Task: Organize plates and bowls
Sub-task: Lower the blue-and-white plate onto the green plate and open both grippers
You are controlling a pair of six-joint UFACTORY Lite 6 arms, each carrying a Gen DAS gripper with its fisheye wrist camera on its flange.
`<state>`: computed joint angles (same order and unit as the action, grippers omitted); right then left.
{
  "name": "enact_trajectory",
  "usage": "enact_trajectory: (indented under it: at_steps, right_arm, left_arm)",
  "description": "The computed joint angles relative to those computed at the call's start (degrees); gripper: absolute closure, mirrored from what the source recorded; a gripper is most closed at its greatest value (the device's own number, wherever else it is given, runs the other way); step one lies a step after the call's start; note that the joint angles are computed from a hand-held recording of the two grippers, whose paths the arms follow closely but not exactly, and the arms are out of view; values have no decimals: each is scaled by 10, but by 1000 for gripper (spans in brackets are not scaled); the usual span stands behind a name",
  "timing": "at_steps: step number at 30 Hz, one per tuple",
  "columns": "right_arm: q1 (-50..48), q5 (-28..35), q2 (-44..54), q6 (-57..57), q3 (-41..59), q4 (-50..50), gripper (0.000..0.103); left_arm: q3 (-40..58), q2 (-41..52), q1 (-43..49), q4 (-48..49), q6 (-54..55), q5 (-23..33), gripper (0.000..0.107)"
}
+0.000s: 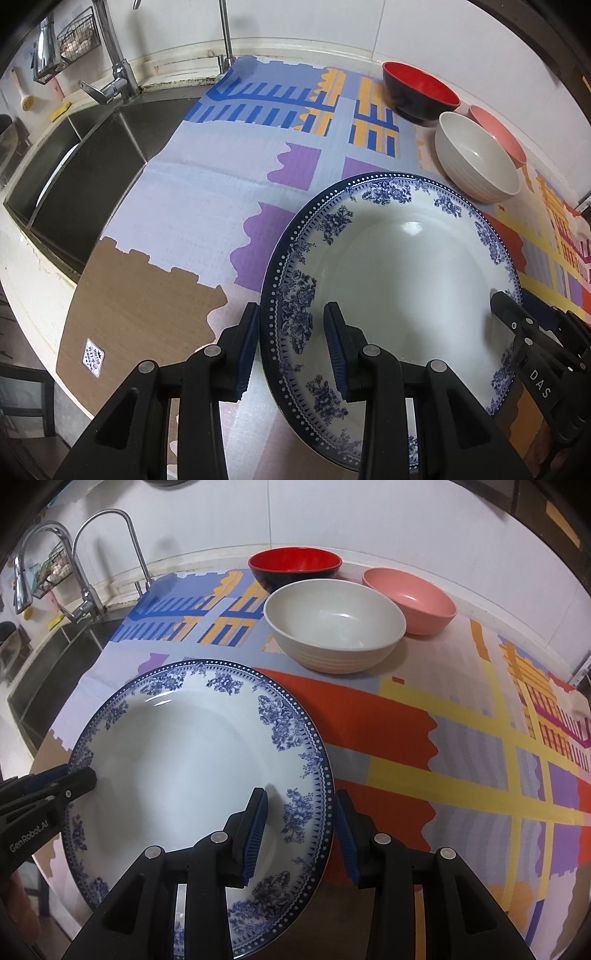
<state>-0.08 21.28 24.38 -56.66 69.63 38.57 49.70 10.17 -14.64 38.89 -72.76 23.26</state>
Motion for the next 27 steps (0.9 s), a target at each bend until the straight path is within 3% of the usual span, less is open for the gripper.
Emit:
enact_trajectory:
  at_steps: [8, 11, 15, 27]
  right_arm:
    - [4, 3, 18, 11, 10, -22, 63]
    - [6, 2, 15, -11, 5, -12, 56]
    - [2, 15, 14, -23, 5, 2, 49]
    - [-22, 40, -11, -65, 11, 57, 47]
  left_arm:
    - [3, 5, 1, -7, 10, -7, 65]
    - [3, 4, -1, 4, 2, -7, 62]
    - [0, -7, -9, 47, -40, 7, 49]
    - [30, -33, -40, 132, -78, 53, 36]
